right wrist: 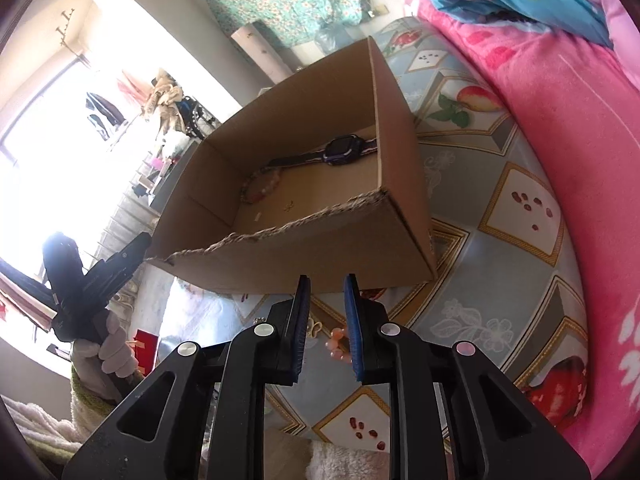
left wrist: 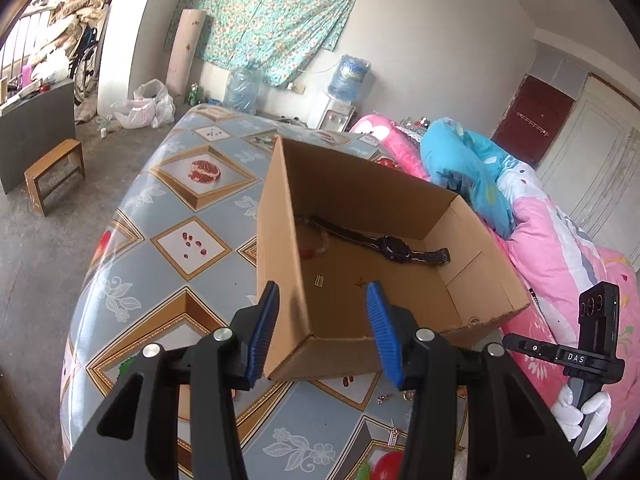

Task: Organize jewelry
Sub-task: 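Withdraw both grippers from the box back toward the loose charms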

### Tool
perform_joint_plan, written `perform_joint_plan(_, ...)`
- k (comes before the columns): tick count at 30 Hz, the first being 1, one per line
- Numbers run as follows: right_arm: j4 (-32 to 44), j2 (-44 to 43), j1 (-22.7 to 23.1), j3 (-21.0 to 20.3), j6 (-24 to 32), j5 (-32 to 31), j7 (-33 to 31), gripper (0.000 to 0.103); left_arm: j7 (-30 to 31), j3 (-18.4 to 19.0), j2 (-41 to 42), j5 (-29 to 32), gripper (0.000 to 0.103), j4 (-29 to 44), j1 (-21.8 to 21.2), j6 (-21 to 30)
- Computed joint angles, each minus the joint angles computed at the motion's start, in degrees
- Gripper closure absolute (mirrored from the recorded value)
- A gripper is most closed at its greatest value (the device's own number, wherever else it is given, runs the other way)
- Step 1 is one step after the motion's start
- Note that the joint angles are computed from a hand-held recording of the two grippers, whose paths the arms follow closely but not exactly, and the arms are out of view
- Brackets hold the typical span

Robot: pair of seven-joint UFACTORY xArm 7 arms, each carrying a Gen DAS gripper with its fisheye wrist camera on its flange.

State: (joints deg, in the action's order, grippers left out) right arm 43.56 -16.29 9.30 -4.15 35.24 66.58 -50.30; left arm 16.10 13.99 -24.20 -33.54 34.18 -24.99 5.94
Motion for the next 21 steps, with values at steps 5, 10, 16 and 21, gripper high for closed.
perform_joint_plan(5,-5.6,-4.5,2.6,0.4,-0.4,4.8,-6.2,0.08,1.0,-1.6,-8.3,3.7,0.058,-7.2,-0.1,-1.0)
perform_joint_plan(10,-10.7,-7.6,5.9,3.0,-4.1,8.2,-10.7,0.08,-0.1,-1.0,-11.3,5.6,0.057,-11.0,-4.2,2.6)
perform_joint_plan(16,-12.8,-5.8,9.4,5.0,-12.0,5.8,-7.5,0.08,-1.2,-4.5,-4.0,6.7,0.057,-10.5,-6.9,2.4)
perform_joint_plan(21,-13.3,-5.3,11.1,4.1,-13.6,7.1,-8.5,0.08,-2.9,-11.5,0.5,12.7,0.059,-9.8,-2.5,1.4)
